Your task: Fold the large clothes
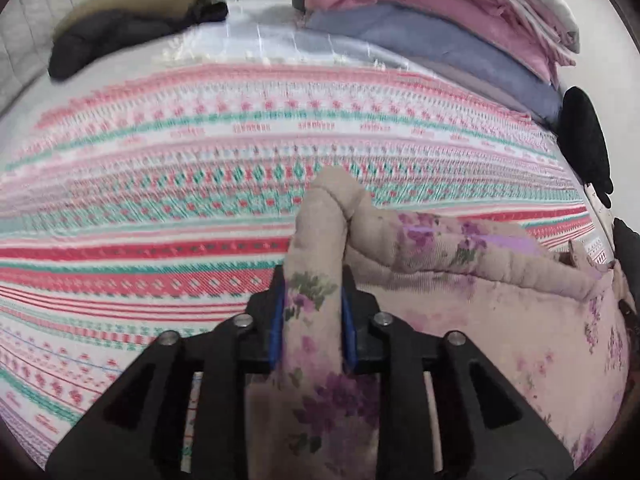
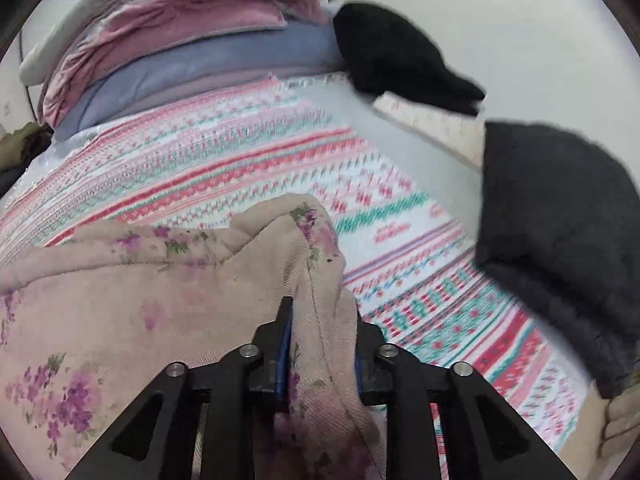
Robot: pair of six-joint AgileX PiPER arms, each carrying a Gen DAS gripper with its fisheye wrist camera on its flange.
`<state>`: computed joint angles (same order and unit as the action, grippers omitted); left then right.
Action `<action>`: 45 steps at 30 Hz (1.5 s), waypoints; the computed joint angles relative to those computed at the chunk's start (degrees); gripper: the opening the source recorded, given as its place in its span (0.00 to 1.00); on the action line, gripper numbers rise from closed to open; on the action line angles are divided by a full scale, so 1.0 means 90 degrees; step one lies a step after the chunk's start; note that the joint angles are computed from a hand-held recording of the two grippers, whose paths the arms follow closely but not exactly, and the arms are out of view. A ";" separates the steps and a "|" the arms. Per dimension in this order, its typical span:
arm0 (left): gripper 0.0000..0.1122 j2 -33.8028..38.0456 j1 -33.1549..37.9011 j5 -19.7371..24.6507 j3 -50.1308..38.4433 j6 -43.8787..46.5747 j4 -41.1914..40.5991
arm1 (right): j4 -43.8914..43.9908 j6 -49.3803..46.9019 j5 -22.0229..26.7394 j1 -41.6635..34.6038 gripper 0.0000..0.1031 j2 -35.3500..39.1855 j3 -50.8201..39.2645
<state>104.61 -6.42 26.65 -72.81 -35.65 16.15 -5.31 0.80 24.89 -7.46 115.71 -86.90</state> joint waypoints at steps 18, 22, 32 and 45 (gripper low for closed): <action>0.54 0.1633 -0.0665 0.1931 -0.2769 0.3611 -0.3149 | 0.1674 -0.1530 0.3133 0.2293 0.47 0.1634 -0.3393; 0.53 0.1886 -0.0337 0.1636 -0.3113 0.2636 -0.2150 | 0.0955 -0.0581 0.3994 0.2327 0.46 0.2948 -0.5641; 0.76 -0.0295 -0.0426 0.0327 -0.0437 0.1031 0.0102 | 0.2544 -0.1832 0.1185 0.1300 0.61 -0.0400 -0.0977; 0.91 -0.3207 -0.3362 0.1730 0.2423 -0.3048 0.2662 | 0.1436 -0.1193 -0.0009 0.1445 0.82 -0.4958 0.4366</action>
